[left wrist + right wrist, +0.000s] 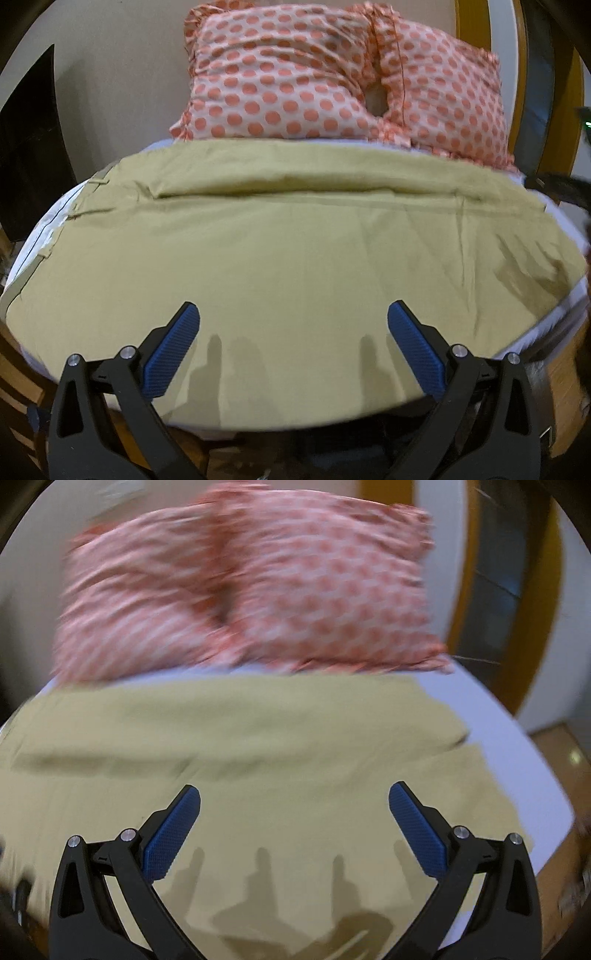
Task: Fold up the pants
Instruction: 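Reach the right tool to the pant leg hem and close on it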
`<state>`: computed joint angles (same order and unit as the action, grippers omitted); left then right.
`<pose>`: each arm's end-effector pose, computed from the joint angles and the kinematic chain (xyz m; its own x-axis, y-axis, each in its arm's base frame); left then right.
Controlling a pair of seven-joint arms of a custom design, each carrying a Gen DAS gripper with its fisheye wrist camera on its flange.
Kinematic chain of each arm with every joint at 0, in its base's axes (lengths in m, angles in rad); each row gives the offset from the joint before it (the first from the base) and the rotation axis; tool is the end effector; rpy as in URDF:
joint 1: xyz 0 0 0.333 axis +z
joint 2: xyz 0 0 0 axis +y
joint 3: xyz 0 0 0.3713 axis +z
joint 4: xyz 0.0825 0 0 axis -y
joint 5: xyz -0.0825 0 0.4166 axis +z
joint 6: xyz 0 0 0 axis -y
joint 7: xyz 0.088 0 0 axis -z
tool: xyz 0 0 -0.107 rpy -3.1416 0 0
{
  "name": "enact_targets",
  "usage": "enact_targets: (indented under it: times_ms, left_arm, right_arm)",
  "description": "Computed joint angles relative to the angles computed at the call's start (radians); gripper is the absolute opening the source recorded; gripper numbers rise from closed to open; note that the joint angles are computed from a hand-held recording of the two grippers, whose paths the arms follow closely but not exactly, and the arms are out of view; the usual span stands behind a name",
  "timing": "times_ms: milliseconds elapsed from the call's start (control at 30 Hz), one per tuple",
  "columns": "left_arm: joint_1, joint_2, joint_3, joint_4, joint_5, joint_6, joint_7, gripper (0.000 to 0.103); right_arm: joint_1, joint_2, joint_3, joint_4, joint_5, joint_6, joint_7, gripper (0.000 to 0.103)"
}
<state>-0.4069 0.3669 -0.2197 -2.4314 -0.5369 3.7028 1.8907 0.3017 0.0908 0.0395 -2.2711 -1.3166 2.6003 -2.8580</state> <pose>0.4862 -0.2640 0.2816 -0.3042 -0.9526 0.0059 -0.6270 0.1956 -0.7540 0.5282 0.2082 0.3633 -0.4051 -0.9142 0.0133 -0.6460 0.2759 -0.7117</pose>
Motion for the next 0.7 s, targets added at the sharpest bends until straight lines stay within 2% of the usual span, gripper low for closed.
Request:
enact_targets:
  times_ms: [33,100,233,333,433,567,700]
  left_arm:
    - [0.028,-0.001,-0.015,-0.002,0.042,0.006,-0.029,0.101]
    - [0.078,0.001,-0.038,0.002,0.126,0.016,-0.083,0.101]
    - [0.125,0.015,-0.050,0.024,0.233,0.036,-0.142,0.101]
    - [0.138,0.026,-0.048,0.038,0.272,0.043,-0.161,0.101]
    - [0.140,0.040,-0.040,0.056,0.284,0.028,-0.162,0.101]
    - [0.160,0.062,-0.045,0.078,0.315,0.002,-0.177,0.101]
    - [0.178,0.083,-0.057,0.104,0.342,-0.032,-0.201,0.101]
  right_arm:
    - [-0.018,0.025,-0.013,0.039,0.057,-0.014,-0.043,0.099]
    - [-0.062,0.105,-0.047,0.147,0.200,-0.022,-0.131,0.084]
    - [-0.137,0.283,-0.092,0.356,0.506,-0.045,-0.264,0.072]
    - [-0.165,0.437,-0.106,0.553,0.685,-0.151,-0.347,0.066]
    - [-0.166,0.516,-0.127,0.657,0.778,-0.240,-0.408,0.061]
    - [-0.153,0.561,-0.168,0.700,0.838,-0.243,-0.399,0.063]
    - [-0.125,0.571,-0.214,0.697,0.801,-0.247,-0.384,0.070]
